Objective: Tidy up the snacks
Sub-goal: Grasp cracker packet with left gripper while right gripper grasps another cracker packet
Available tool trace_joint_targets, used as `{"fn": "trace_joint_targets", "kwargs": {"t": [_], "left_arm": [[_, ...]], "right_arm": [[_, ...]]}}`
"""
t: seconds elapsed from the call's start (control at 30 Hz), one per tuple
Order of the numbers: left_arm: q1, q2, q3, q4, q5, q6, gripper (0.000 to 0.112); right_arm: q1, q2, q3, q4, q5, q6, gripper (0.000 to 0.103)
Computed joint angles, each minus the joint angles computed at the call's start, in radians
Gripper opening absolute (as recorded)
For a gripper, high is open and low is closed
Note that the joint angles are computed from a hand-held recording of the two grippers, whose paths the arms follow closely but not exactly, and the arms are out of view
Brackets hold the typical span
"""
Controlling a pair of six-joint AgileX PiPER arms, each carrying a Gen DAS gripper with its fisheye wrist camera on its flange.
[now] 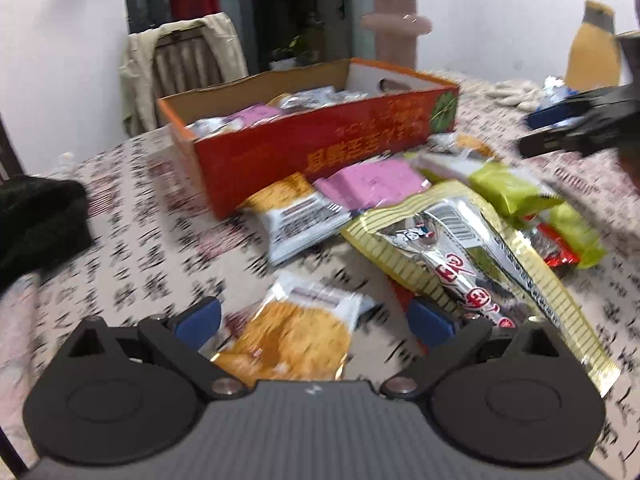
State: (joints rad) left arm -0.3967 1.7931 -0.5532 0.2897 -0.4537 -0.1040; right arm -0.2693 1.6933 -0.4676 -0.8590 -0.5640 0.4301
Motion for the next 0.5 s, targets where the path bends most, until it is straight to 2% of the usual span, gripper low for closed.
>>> {"fn": "trace_joint_targets", "kwargs": {"t": [0.1,0.13,0.17,0.2,0.27,0.37,0.43,0.47,0.5], "left_arm": [[0.008,0.023,-0.026,0.116,0.001,-0.156,0.091],[0.005,0.022,-0.015,0.094,-0.02,-0.152,0.086],[-0.002,0.02,-0.005,0.055,-0.038,-0.128,0.075],[-0.014,0.018,0.013,-0.024,-0.057,-0.07,0.066],[-0.036,0.003,0.048,-0.166,-0.083,0.033,0.055],[-0.037,-0.035,0.082,-0.289,-0.063,0.07,0.053],[-0.045,-0.058,0.11,-0.368,-0.066,0.104,0.054],[-0.053,-0.064,0.116,-0.404,-0.067,0.12,0.058],[-0.061,-0.067,0.114,-0.43,-0.054,0.131,0.068]], "right_arm": [[0.051,0.106,-0.11,0.027,0.047,0.01,0.08],[0.062,0.136,-0.141,0.028,0.056,0.011,0.079],[0.071,0.163,-0.169,0.033,0.062,0.001,0.077],[0.076,0.188,-0.194,0.03,0.066,0.001,0.075],[0.082,0.222,-0.227,0.03,0.074,-0.001,0.071],[0.076,0.245,-0.237,0.003,0.063,0.003,0.069],[0.062,0.248,-0.219,-0.001,0.029,-0.016,0.063],[0.048,0.247,-0.217,-0.044,0.017,0.025,0.053],[0.039,0.242,-0.215,-0.072,0.013,0.061,0.042]]}}
